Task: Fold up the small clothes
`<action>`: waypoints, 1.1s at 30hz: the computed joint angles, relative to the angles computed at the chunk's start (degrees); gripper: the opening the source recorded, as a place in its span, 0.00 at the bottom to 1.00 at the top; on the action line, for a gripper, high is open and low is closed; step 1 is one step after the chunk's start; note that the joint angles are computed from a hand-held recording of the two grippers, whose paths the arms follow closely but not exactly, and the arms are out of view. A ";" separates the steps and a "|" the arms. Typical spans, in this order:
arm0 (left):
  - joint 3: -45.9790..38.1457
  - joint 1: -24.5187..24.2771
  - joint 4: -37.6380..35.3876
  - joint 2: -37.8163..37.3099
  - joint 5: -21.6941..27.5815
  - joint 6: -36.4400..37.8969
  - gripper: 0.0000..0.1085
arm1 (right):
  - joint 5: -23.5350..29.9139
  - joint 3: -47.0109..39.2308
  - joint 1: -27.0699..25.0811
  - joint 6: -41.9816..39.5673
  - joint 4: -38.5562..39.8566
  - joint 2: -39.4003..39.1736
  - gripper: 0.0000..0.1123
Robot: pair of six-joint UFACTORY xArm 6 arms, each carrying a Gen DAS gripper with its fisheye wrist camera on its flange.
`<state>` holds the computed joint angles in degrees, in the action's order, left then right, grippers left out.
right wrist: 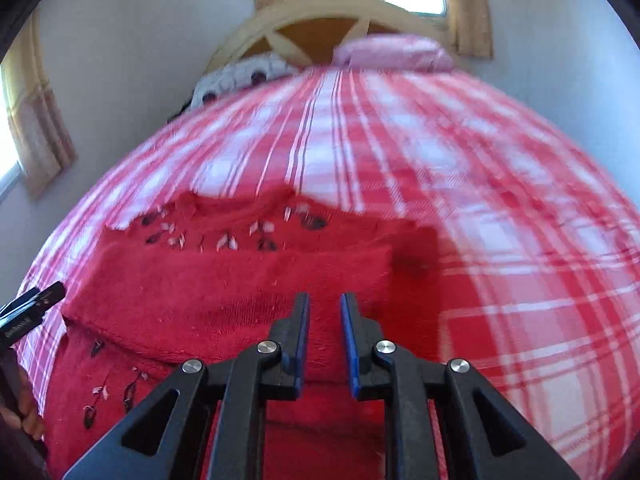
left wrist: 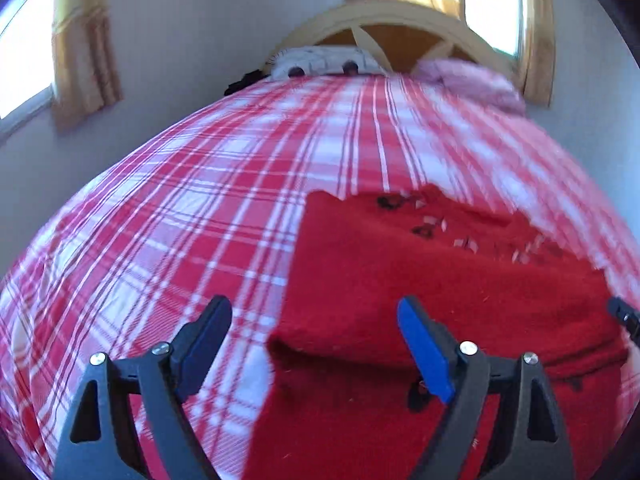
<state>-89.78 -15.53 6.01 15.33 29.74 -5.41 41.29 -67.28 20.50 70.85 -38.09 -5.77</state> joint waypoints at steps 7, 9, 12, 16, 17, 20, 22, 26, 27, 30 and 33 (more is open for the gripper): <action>-4.19 -0.37 3.79 5.08 5.30 -3.41 0.91 | -4.81 2.31 -2.15 -0.13 2.87 0.98 0.18; -5.88 0.13 1.30 5.97 7.09 -1.45 0.92 | -5.01 2.26 -2.12 -0.41 3.36 0.58 0.19; -2.46 1.08 -1.01 2.83 5.71 2.15 0.92 | -6.03 5.46 -0.91 3.65 1.25 -4.33 0.19; 9.14 3.56 -15.08 -7.31 -0.05 18.31 0.92 | -8.50 13.56 2.40 8.51 -3.06 -14.81 0.23; 11.67 4.53 -19.33 -9.76 -1.02 23.00 0.92 | -5.57 15.31 4.74 9.65 -4.67 -18.07 0.27; 16.18 6.89 -26.70 -14.75 -1.67 31.54 0.92 | 0.38 19.10 9.93 12.98 -7.23 -24.77 0.34; 19.17 8.60 -29.43 -17.99 -1.72 35.90 0.92 | 3.00 22.34 13.93 17.33 -8.65 -29.93 0.40; 22.80 11.21 -31.46 -22.04 0.52 41.68 0.93 | 7.66 25.62 21.28 22.41 -9.04 -35.38 0.47; 24.34 11.87 -32.24 -23.44 1.16 43.57 0.93 | 8.44 26.01 22.42 22.54 -8.68 -35.91 0.47; 27.75 13.49 -33.49 -26.74 3.97 48.53 0.93 | 11.93 26.89 27.90 23.92 -7.01 -36.79 0.47; 31.49 14.39 -34.18 -30.29 6.29 52.84 0.93 | 14.37 28.18 33.04 28.28 -7.00 -37.28 0.47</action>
<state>-58.30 -1.14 -28.17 -14.96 36.03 47.43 55.67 -39.09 53.54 99.13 -45.09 -43.05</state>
